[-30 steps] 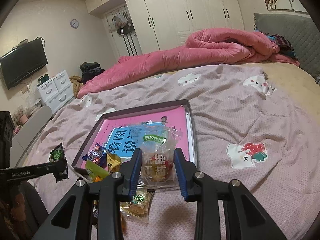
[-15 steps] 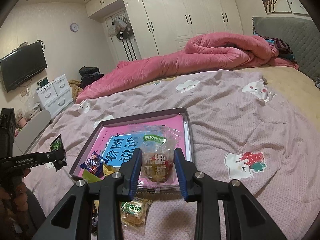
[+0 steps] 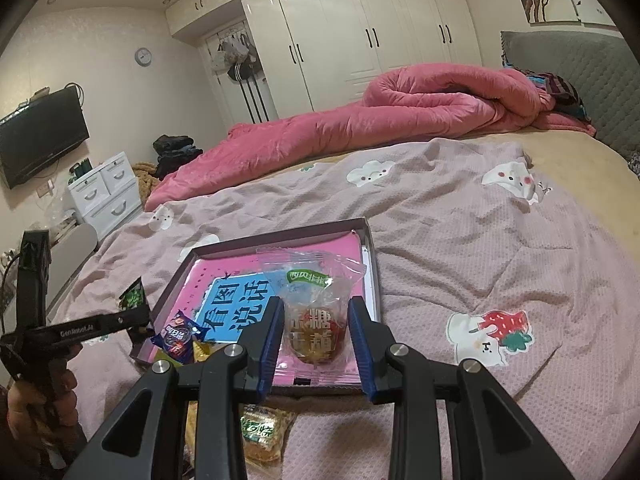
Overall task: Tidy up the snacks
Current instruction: 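Lift the green bag over the tray with the left gripper while the right gripper carries the pastry there, then hold the green bag above the tray with the left gripper while the right gripper lowers the pastry into it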
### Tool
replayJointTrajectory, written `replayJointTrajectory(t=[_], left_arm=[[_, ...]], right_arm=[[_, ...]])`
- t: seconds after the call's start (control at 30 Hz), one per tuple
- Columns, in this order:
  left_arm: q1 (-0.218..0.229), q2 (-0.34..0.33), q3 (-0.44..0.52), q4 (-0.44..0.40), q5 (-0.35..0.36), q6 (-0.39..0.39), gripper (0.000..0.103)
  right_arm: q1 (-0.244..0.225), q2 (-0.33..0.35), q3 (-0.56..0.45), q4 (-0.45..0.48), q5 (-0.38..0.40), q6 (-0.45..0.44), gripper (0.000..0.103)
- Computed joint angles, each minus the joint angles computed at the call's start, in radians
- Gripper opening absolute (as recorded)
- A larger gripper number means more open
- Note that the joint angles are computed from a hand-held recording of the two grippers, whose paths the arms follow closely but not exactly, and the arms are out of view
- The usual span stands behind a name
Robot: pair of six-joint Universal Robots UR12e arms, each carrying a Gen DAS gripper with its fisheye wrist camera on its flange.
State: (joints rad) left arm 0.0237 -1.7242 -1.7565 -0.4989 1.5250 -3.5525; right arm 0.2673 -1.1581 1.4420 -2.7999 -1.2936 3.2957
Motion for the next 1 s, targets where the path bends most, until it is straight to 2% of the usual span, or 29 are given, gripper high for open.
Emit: replayJointTrajectory(t=[0.33,1.0], left_arm=[[-0.001,-0.012,0.004,-0.041,0.046,0.005,0.033],[0.001,-0.027,0.011,-0.055,0.035,0.015,0.033]], right_arm=[[0.006,0.029,-0.038,0.053,-0.019,-0.015,0.034],[0.008,0.059,-0.076,0.175,-0.01,-0.017,0.034]])
